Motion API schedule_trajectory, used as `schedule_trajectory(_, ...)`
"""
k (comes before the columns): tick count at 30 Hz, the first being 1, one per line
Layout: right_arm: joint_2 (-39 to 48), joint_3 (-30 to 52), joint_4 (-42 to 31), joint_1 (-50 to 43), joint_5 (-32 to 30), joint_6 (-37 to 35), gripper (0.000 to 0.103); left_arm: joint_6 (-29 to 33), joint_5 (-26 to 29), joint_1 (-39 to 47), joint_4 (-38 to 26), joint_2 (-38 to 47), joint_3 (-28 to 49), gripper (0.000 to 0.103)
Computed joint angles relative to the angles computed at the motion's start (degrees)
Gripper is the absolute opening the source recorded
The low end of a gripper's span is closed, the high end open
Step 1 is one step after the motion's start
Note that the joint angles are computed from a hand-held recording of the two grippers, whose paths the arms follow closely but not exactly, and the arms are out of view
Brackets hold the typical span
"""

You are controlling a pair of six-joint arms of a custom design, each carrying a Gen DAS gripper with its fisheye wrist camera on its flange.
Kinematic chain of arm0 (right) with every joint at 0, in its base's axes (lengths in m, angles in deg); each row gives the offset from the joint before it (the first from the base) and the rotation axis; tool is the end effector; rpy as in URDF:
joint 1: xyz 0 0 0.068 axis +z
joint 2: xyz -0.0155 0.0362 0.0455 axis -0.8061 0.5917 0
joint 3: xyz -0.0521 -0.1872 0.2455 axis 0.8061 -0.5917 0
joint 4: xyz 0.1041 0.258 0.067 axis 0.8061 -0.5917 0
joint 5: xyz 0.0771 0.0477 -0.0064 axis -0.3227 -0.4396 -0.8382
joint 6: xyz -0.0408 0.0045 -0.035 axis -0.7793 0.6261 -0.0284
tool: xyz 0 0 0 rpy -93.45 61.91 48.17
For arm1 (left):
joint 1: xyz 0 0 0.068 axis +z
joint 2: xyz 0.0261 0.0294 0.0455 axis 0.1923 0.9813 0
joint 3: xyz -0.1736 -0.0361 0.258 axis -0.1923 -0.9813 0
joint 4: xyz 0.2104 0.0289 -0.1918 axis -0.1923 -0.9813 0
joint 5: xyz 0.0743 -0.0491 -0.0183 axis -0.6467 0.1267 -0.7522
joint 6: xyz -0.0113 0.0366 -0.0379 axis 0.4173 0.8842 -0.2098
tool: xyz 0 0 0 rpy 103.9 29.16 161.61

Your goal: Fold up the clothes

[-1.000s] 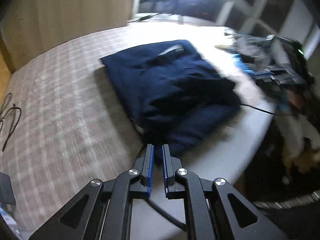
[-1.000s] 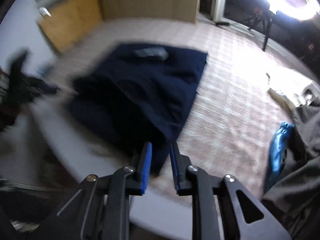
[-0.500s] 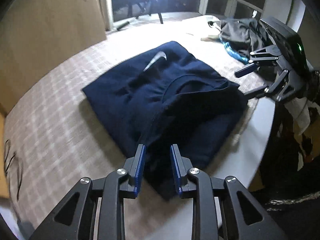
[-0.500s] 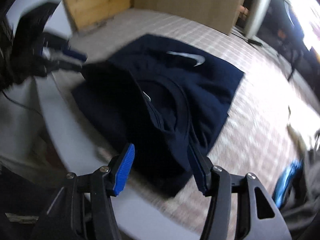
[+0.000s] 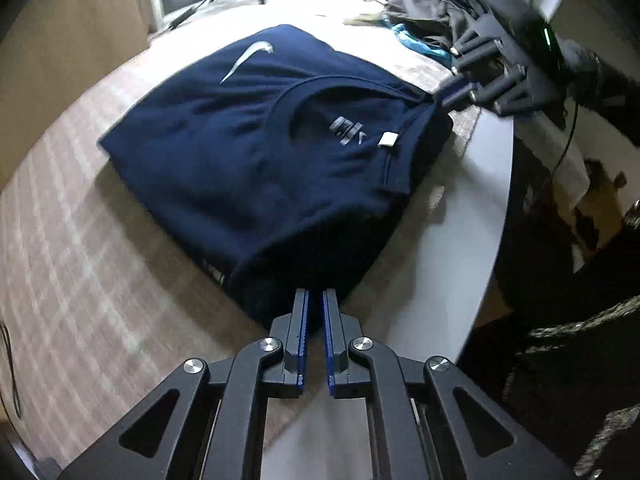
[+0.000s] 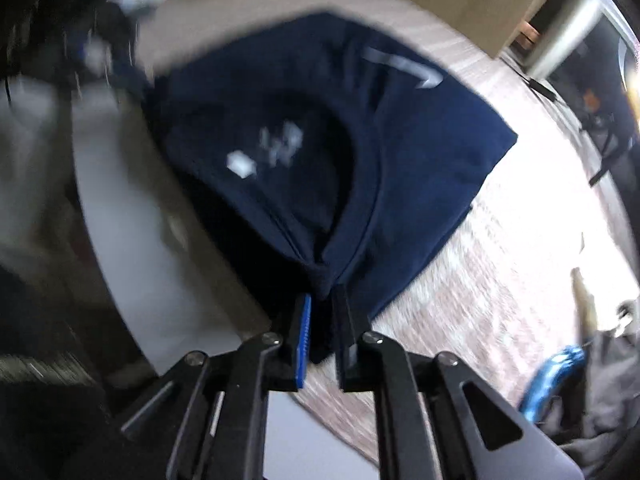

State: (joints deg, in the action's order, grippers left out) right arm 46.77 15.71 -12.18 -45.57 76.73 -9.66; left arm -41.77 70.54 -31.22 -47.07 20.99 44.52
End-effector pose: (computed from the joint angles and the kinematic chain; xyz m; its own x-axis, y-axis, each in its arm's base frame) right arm 0.3611 0.0581 0.2265 -0.1463 -0.9592 -0.2420 -0.9676 0.1897 -0.1665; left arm 0.1981 -0.1796 0.2182 -0.8664 0.2959 -0.4023 0.3784 0.9147 -0.1422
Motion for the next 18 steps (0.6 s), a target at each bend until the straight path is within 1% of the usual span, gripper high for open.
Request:
schedule_trajectory(1, 0.5, 1.3, -1.4, -0.5, -0.6, 0.6, 0.011, -0.3, -0.7, 0.6, -0.3, -1.6, 0.1, 0.01)
schedule_trajectory(2, 1.5, 3.6, -3.9, -1.2, -1.8, 1.9, 0.011, -0.6, -2.3, 1.2, -0.3, -2.9, 0.2, 0.009)
schedule_trajectory(3, 3.0, 7.1, -7.5, -2.1, -4.1, 4.0, 0.011, -0.8, -3.1, 1.9, 0.4, -3.5, 0.4, 0.007)
schedule_trajectory(4, 4.5, 10.5, -10.9, -3.0, -6.7, 5.9, 0.012, -0.9, -3.2, 2.7, 1.5, -3.8, 0.6, 0.006)
schedule_trajectory(5, 5.9, 13.7, -14.0, -3.7, -9.3, 7.4, 0.014, -0.6, -3.3, 3.1, 2.7, -3.4, 0.9, 0.006)
schedule_trajectory(7, 8.0, 17.7, -16.6, -4.6, -13.9, 10.9, 0.016, 0.7, -3.1, 3.4, 5.3, -1.2, 1.2, 0.007)
schedule_trajectory(9, 9.3, 18.4, -15.0, -4.1, -13.5, 13.9, 0.016, 1.0, 1.1, 3.8, 5.0, 2.7, 0.8, 0.006)
schedule_trajectory(10, 9.8, 18.0, -13.9, -3.7, -11.6, 14.2, 0.016, 0.7, 3.7, 3.6, 4.2, 4.7, 0.3, 0.006)
schedule_trajectory(11, 9.7, 16.8, -12.5, -3.2, -8.6, 13.4, 0.016, -0.2, 4.2, 3.0, 3.6, 4.0, -0.7, 0.005)
schedule_trajectory(12, 9.4, 15.3, -10.7, -2.7, -5.5, 12.6, 0.016, -1.8, 2.9, 2.1, 3.1, 1.1, -2.0, 0.01)
schedule_trajectory(13, 9.0, 15.0, -10.5, -2.5, -4.6, 11.7, 0.016, -3.3, 1.6, 1.1, 2.4, -1.8, -3.2, 0.011)
schedule_trajectory(15, 8.8, 16.6, -13.0, -1.9, -6.5, 10.9, 0.016, -7.4, -1.5, 0.4, 0.9, -8.5, -5.5, 0.008)
schedule_trajectory(17, 9.8, 20.1, -16.7, -0.4, -11.0, 12.6, 0.016, -8.6, -2.5, 0.4, 1.2, -9.9, -6.6, 0.008)
schedule_trajectory(18, 10.1, 21.3, -17.1, 1.4, -12.8, 14.1, 0.016, -8.8, -2.6, 0.5, 1.6, -9.7, -7.0, 0.008)
